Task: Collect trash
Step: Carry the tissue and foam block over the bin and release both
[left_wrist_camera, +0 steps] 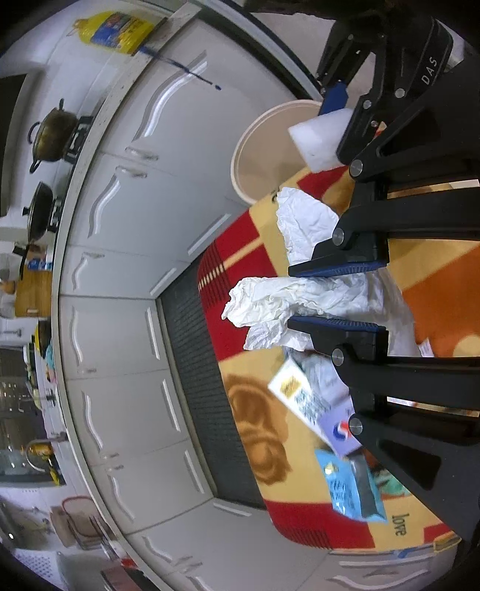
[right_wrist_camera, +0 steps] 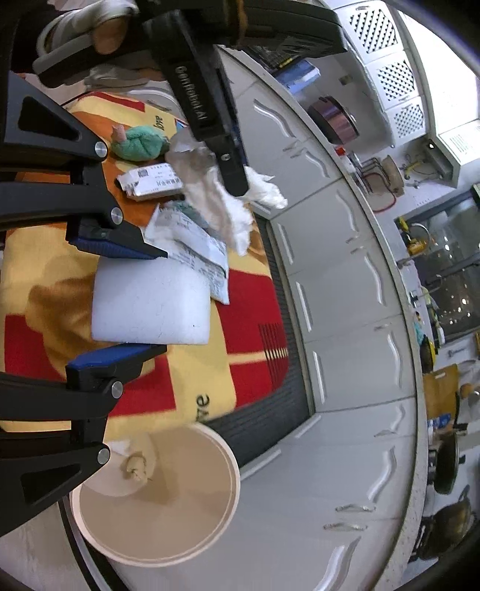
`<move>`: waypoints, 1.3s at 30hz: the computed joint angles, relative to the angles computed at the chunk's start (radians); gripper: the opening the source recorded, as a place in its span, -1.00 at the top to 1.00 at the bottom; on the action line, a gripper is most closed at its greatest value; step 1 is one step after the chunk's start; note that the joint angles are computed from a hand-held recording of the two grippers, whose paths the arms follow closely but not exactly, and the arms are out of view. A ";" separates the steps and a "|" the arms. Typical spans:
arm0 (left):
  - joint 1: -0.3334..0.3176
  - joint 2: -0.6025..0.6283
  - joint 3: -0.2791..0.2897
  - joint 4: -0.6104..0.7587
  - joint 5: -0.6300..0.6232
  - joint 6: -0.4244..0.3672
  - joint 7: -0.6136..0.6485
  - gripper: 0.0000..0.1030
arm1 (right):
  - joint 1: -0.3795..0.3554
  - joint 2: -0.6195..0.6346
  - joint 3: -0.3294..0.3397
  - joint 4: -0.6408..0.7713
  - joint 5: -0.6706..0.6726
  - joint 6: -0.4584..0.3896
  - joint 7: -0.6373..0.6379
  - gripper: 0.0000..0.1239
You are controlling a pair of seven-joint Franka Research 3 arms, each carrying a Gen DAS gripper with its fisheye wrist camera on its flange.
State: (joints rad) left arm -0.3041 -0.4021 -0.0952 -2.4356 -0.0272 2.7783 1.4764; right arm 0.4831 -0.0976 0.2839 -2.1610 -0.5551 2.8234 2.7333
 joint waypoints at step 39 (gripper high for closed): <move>-0.067 0.294 -0.149 0.232 0.036 0.016 -0.068 0.65 | -0.268 -0.297 0.096 -0.305 0.162 -0.038 0.009 0.36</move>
